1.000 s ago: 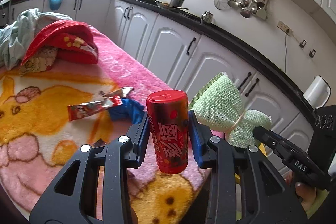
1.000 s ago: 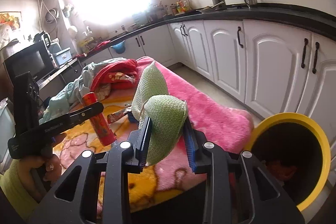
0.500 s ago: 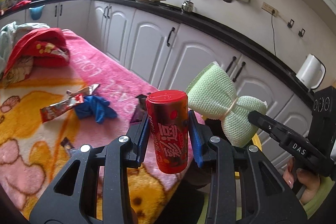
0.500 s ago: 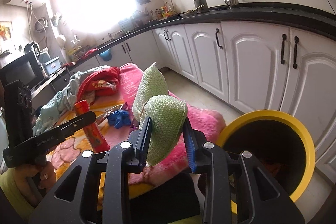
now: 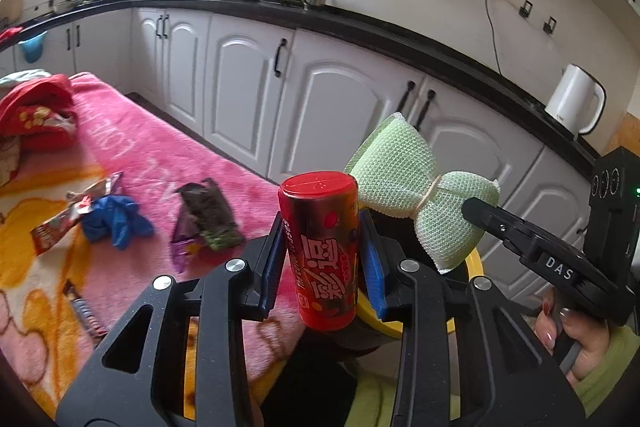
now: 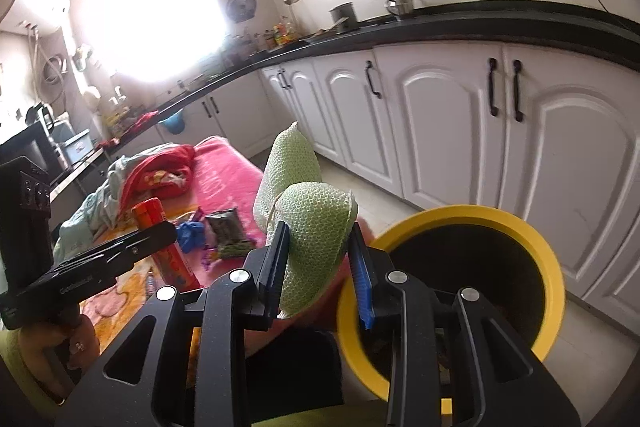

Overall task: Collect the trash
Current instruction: 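Lift and carry the candy tube and mesh bow with both tools over the bin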

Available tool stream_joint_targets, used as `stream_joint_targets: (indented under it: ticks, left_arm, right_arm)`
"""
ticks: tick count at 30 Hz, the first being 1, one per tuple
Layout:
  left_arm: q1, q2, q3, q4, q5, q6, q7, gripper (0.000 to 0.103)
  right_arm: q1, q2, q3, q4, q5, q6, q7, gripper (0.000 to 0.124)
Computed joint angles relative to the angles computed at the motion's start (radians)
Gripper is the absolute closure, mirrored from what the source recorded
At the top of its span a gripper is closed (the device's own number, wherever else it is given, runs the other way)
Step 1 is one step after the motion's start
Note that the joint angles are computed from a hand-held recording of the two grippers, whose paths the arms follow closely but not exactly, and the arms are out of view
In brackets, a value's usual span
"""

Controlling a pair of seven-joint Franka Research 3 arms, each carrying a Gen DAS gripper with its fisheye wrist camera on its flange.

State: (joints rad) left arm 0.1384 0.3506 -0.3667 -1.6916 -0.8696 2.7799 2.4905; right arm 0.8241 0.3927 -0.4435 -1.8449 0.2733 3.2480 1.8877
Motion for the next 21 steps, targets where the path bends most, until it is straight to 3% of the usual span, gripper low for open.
stream_joint_targets:
  ticks: [9, 16, 21]
  left_arm:
    - [-0.036, 0.046, -0.016, 0.039, 0.095, -0.008, -0.044, 0.075]
    - [-0.049, 0.082, -0.041, 0.066, 0.166, -0.014, -0.068, 0.075]
    - [-0.064, 0.111, -0.055, 0.091, 0.222, -0.020, -0.097, 0.075]
  right_arm:
    - [0.081, -0.013, -0.119, -0.081, 0.091, 0.041, -0.005, 0.096]
    - [0.187, 0.002, -0.251, -0.128, 0.223, 0.054, -0.051, 0.096]
    - [0.199, 0.001, -0.271, -0.155, 0.281, 0.052, -0.076, 0.096]
